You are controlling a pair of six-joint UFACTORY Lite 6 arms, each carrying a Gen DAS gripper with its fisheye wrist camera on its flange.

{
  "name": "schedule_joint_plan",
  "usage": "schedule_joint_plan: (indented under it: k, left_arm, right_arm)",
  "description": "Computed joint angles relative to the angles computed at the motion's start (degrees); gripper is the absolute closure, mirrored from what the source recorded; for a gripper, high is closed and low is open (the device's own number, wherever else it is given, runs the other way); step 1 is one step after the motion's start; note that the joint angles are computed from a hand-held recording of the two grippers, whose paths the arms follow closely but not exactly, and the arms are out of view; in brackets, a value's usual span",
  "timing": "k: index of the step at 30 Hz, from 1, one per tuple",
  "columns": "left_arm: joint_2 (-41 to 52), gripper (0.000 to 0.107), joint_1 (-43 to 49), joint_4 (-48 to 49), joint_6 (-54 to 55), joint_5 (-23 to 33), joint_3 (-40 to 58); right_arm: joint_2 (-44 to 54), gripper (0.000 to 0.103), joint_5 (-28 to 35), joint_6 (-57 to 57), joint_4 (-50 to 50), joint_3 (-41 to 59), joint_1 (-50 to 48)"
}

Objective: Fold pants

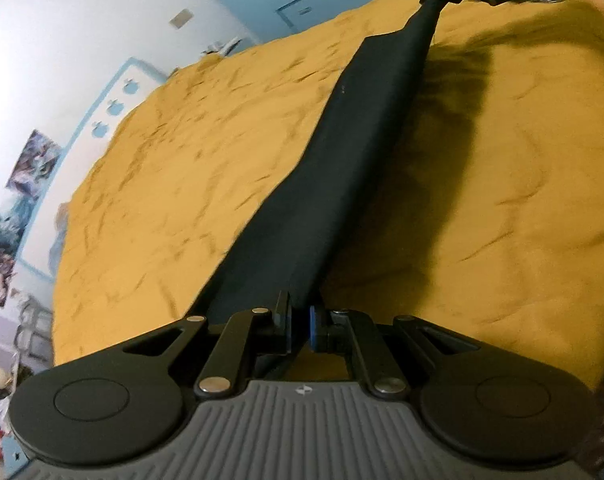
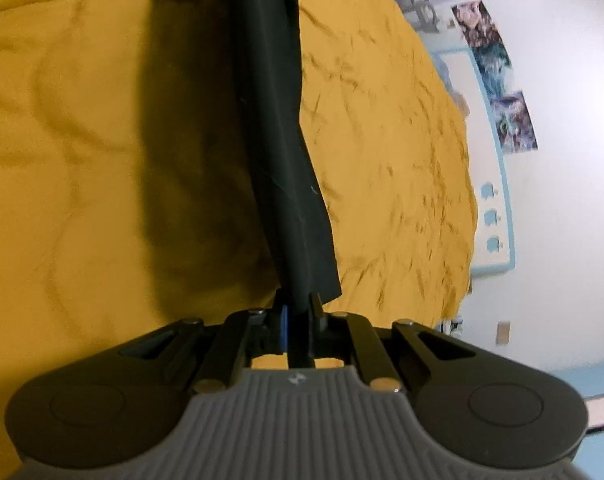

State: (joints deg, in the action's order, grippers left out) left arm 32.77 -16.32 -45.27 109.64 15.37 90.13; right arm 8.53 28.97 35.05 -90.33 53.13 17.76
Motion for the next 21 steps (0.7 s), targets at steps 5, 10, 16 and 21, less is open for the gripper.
schedule_joint_plan:
  k: [5,10,16,21]
  left_arm:
    - [-0.6,0.099,-2.5,7.2,-7.0,-1.7,-4.1]
    - [2.3,0.099,-1.3,12.4,-13.8,1.0,-2.5]
    - [6.2,0.097,-1.2,21.1,-26.7,5.5,3.1]
    - [5.4,0.089,-0.2,21.8,-30.0,9.7,4.3]
  right_arm:
    - [-4.2,0.1,0.4,1.1,4.0,-6.6,0.3]
    - [-0.8,0.1,-0.7,6.4,2.1,-8.6,1.7]
    - [2.9,0.098,0.4,4.6,4.4,-5.9,3.1]
    - [1.5,0.087,3.4,-0.8,10.1,-5.8,5.5]
